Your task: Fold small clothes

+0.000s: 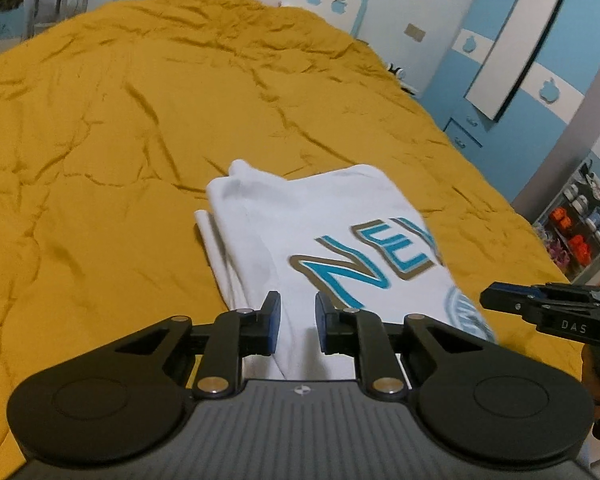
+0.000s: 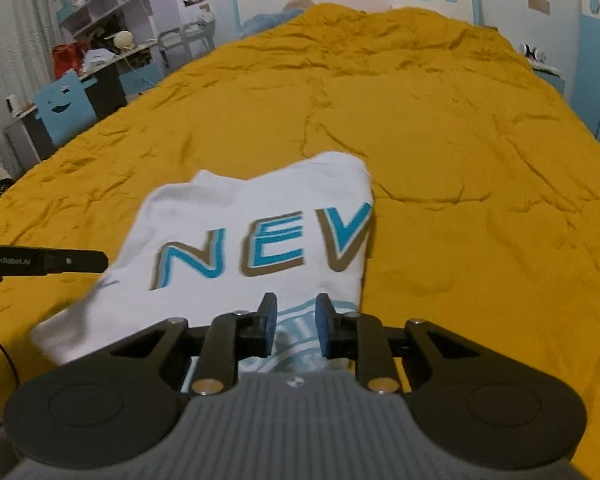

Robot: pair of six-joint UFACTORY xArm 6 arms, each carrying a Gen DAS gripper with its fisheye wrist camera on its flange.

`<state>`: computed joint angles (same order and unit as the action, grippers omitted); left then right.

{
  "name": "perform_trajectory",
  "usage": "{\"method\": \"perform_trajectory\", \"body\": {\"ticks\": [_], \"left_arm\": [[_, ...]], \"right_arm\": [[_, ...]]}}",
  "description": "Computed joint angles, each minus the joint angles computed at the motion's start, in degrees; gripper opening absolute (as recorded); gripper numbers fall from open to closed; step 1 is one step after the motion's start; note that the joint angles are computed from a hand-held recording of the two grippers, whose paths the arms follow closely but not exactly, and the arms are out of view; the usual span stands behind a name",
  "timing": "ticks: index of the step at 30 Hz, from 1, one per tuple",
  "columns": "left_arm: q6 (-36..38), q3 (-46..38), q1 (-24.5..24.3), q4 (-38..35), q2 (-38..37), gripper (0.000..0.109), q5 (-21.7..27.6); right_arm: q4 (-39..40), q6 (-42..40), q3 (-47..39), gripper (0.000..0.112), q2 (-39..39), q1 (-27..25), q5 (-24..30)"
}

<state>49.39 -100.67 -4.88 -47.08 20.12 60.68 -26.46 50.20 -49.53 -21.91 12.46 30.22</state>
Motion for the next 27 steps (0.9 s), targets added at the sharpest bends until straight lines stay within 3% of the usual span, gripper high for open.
{"method": "perform_trajectory", "body": {"ticks": [7,14,21,24,27], "left_arm": [[5.3,10.6,0.1,0.2,-8.9,0.02,-2.8],[6.2,16.6,0.3,3.1,-11.7,0.02,-4.9],[8.4,19.8,1.0,2.5,-11.1,0.016,-6.6],[8.3,20.1,1.8,1.3,-10.0,0.007,-5.8],[10.5,21.6,2.1,-0.8,-9.4,0.006,-6.6]], "right_arm": [[-5.2,6.3,1.5,0.023,-4.3,5.5,4.6],[-7.0,8.6,4.4,0.023,-6.6,9.5,8.5],[-6.7,9.5,8.1,0.023,-6.2,9.9,7.2],[-8.6,11.1,9.8,0.023,-5.9,9.8,5.5],[-13.0,14.6,12.9,0.023,-6.1,9.3,2.1]]}}
